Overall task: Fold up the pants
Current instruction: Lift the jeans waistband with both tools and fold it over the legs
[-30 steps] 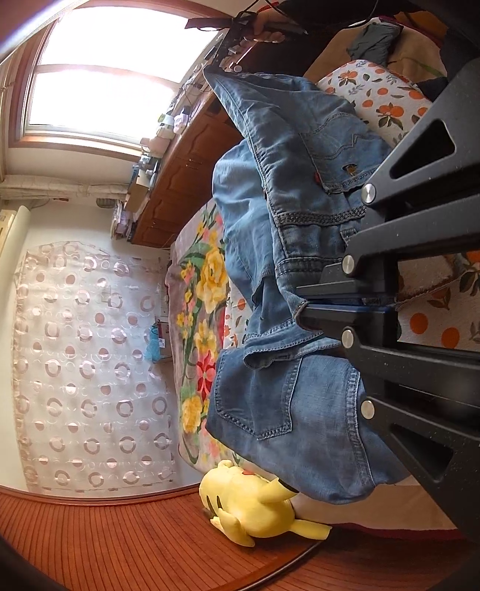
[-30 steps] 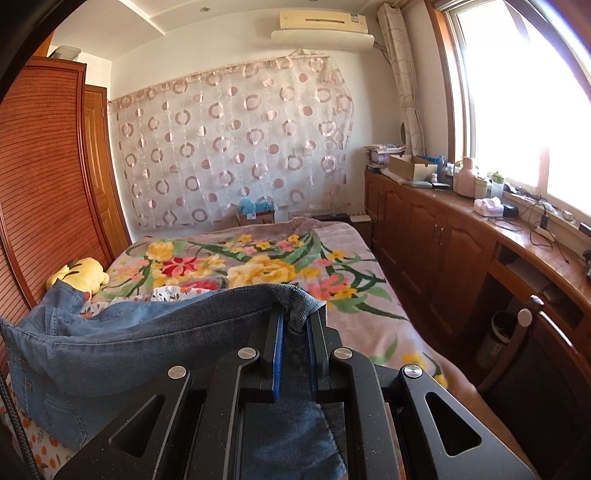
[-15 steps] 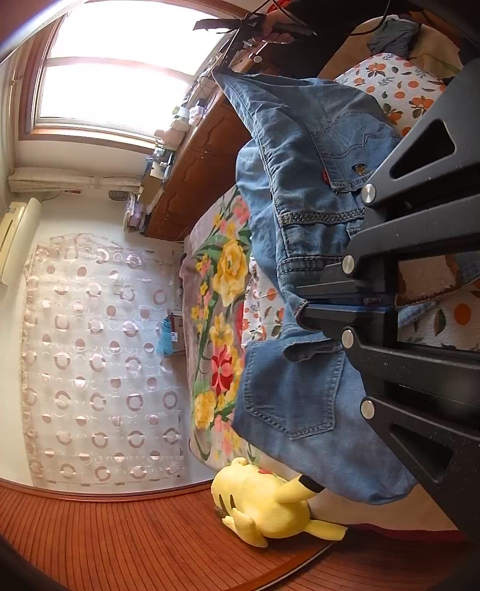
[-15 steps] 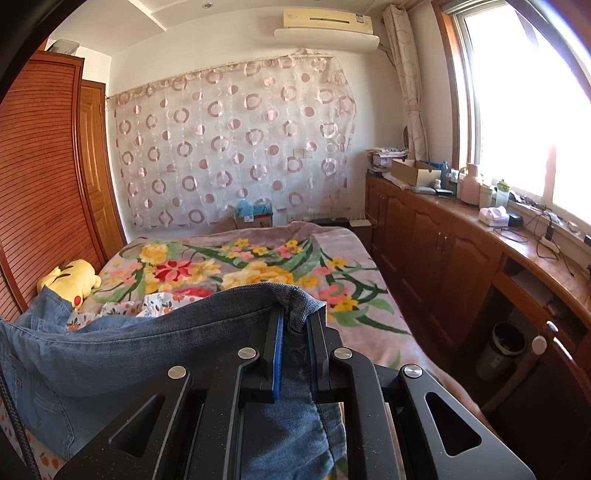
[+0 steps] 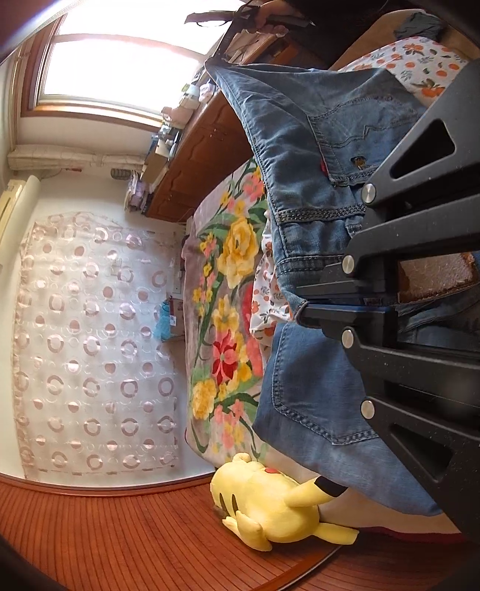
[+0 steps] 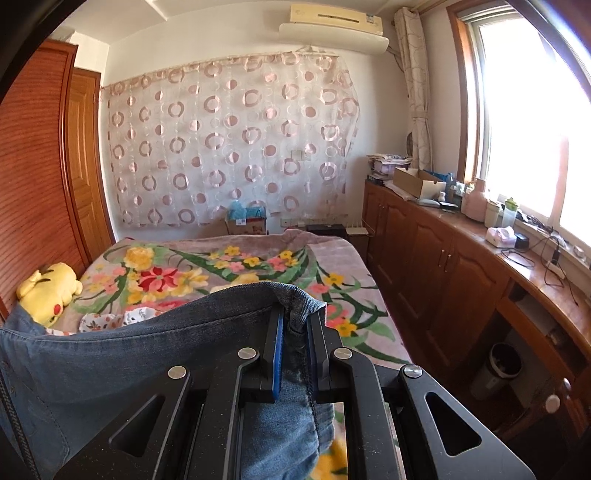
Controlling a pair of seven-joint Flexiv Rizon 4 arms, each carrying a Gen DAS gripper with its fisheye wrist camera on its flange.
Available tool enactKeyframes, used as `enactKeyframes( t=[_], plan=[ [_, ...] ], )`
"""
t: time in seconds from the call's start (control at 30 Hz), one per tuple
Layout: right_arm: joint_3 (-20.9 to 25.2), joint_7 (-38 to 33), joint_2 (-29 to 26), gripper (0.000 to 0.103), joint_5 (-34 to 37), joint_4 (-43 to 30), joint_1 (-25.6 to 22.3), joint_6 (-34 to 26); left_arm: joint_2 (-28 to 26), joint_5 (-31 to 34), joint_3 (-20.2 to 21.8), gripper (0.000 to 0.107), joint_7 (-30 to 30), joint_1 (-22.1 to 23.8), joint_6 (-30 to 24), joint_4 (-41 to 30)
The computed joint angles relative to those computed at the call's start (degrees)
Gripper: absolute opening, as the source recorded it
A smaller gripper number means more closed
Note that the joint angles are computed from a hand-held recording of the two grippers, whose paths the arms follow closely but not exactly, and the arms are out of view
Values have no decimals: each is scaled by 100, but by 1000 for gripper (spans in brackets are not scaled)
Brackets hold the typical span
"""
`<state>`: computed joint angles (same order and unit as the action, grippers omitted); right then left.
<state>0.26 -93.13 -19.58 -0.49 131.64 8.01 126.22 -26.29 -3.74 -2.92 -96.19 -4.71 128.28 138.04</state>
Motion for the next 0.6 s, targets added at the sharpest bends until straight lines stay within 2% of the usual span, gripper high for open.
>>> enactKeyframes(
  t=[0.2, 0.33, 0.47, 0.53, 0.6],
  plan=[
    [-638, -240, -644, 10, 588, -1058, 934, -838, -330, -68, -19, 2, 36, 130, -363, -352],
    [-1074, -142, -1072, 10, 764, -1529, 1408, -1207, -440, -136, 7, 2, 103, 109, -460, -436],
    [-1526, 47, -1276, 11, 777, -1803, 1825, -1532, -457, -262, 73, 3, 226, -11, -561, -476],
    [-1703, 157, -1291, 11, 760, -1832, 1986, -1667, -433, -327, 92, 3, 269, -76, -599, -463],
    [-1561, 285, -1206, 18, 573, -1821, 1855, -1820, -381, -305, 31, 3, 244, -9, -670, -425]
  ],
)
